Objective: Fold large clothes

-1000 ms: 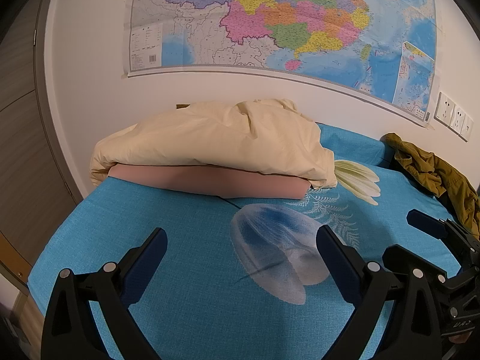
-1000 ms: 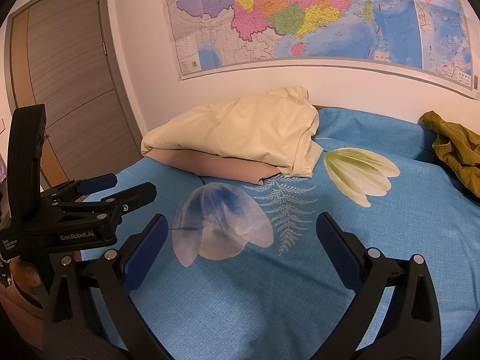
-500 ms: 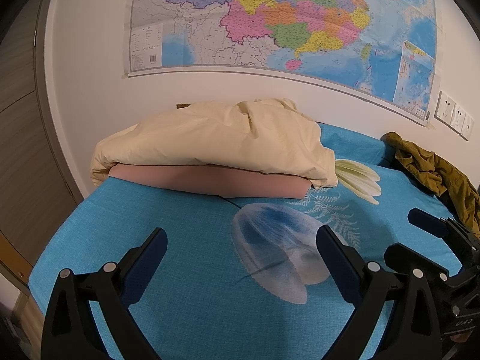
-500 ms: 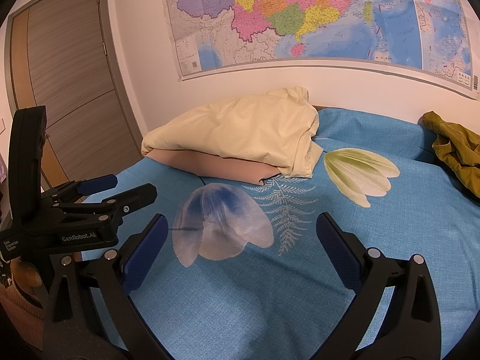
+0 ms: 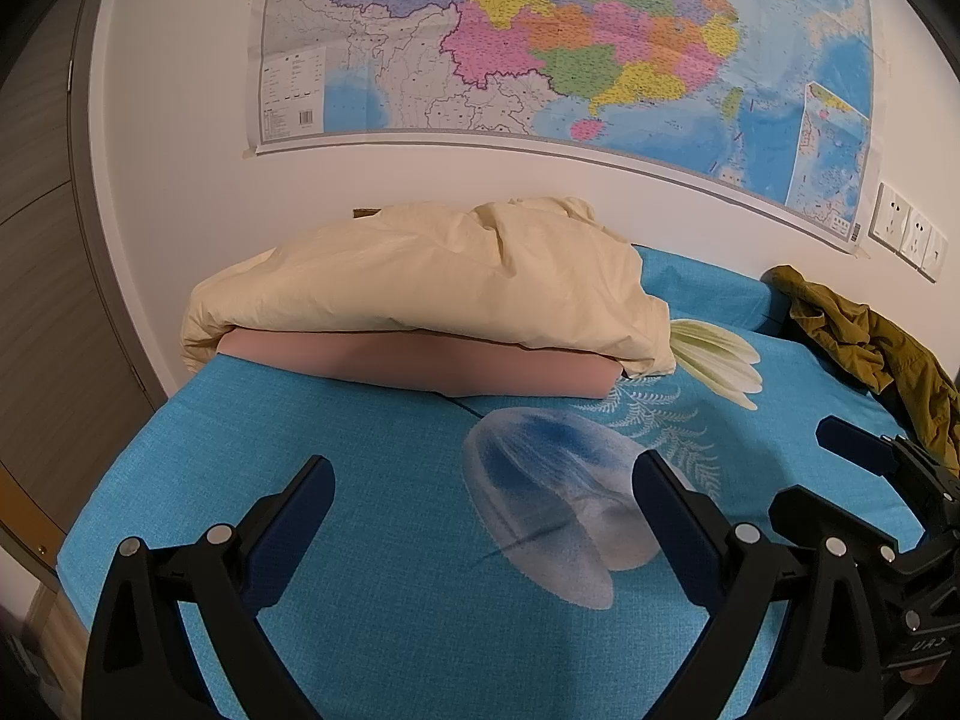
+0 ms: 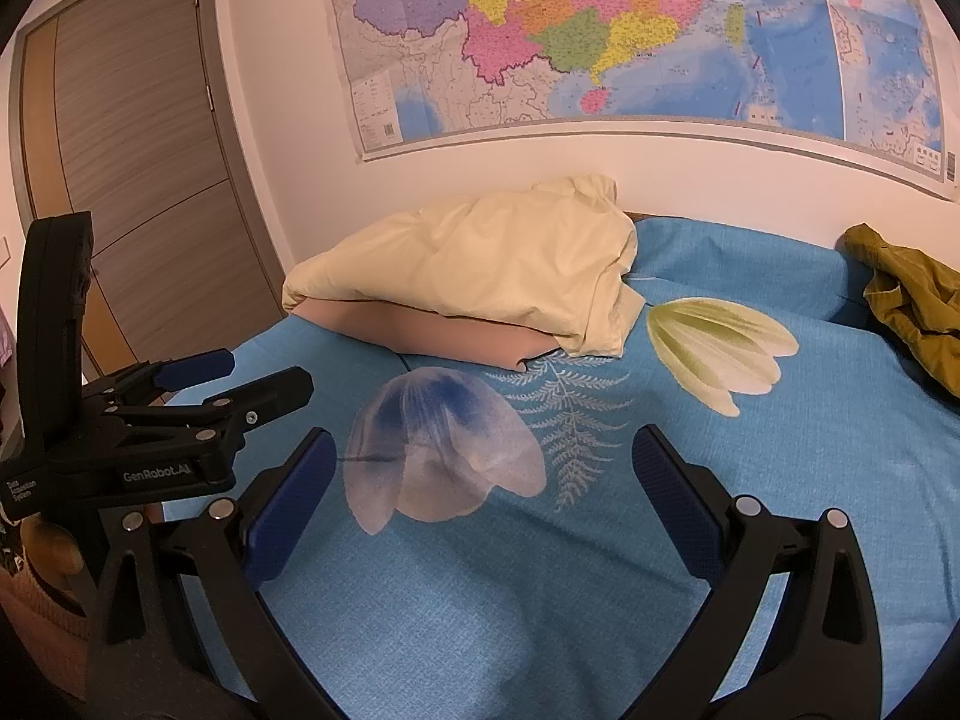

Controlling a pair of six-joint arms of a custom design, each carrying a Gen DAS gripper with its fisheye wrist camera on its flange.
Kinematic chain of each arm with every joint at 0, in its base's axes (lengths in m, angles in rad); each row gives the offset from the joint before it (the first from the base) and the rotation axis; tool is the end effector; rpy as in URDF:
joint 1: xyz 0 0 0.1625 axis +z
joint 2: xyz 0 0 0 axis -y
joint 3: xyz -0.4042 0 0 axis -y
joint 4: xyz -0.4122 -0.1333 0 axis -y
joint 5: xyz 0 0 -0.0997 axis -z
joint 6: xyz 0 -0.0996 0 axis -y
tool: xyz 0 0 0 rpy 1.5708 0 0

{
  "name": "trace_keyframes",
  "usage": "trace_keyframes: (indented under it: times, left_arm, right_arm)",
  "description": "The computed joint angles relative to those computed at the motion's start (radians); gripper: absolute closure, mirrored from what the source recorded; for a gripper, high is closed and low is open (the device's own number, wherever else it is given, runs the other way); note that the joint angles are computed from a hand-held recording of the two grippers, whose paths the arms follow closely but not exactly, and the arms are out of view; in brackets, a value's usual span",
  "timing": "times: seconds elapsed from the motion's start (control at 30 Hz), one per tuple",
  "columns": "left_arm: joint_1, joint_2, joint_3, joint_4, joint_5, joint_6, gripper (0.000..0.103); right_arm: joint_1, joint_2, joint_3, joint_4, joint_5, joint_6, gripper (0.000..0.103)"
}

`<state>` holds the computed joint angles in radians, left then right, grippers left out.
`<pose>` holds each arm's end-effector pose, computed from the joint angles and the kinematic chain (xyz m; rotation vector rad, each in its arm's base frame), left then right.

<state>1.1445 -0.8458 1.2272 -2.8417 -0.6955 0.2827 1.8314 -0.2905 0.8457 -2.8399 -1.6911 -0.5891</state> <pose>-0.1245 -0.7814 0.3489 0.2917 2.1464 -1.0760 0.3434 -0.8167 0.0515 1.0751 -2.5260 0.9827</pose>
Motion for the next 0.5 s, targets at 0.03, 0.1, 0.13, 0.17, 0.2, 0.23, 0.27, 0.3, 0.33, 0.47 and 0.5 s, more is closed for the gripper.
trace_keyframes:
  times: [0.03, 0.1, 0.13, 0.17, 0.2, 0.23, 0.27, 0.3, 0.33, 0.47, 0.5]
  left_arm:
    - [0.0, -0.001, 0.001, 0.001, -0.001, -0.001, 0.007]
    - [-0.001, 0.001, -0.001, 0.0, 0.001, 0.001, 0.007]
    - [-0.001, 0.001, -0.002, 0.002, 0.001, 0.0, 0.007]
    - [-0.001, 0.001, -0.003, 0.002, 0.001, 0.0, 0.007]
    - [-0.001, 0.002, -0.003, 0.001, 0.002, 0.001, 0.007]
    - [-0.001, 0.002, -0.004, 0.001, 0.002, 0.001, 0.007]
    - [-0.001, 0.002, -0.003, 0.002, 0.002, 0.0, 0.007]
    - [-0.001, 0.002, -0.003, 0.002, 0.002, 0.0, 0.007]
    - [-0.001, 0.002, -0.003, 0.0, 0.001, 0.002, 0.007]
    - [-0.003, 0.004, -0.004, 0.001, 0.004, 0.0, 0.007]
    - [-0.002, 0.004, -0.006, 0.004, 0.003, -0.001, 0.007]
  right_arm:
    - [0.0, -0.001, 0.003, -0.002, 0.0, 0.0, 0.006]
    - [0.0, -0.001, 0.003, -0.004, -0.001, 0.0, 0.006]
    - [0.0, -0.001, 0.002, -0.003, -0.001, 0.0, 0.006]
    - [0.0, -0.001, 0.001, -0.003, 0.0, -0.001, 0.006]
    - [0.0, 0.0, 0.0, -0.004, -0.001, -0.001, 0.006]
    - [0.001, -0.001, 0.001, -0.002, 0.0, -0.001, 0.006]
    - [0.001, -0.001, 0.001, -0.003, -0.001, -0.001, 0.006]
    - [0.001, -0.001, 0.001, -0.005, -0.001, -0.002, 0.006]
    - [0.001, -0.001, 0.001, -0.005, -0.001, -0.001, 0.006]
    - [0.001, -0.001, 0.001, -0.004, -0.001, -0.001, 0.006]
    - [0.002, 0.0, -0.001, -0.004, -0.004, -0.002, 0.006]
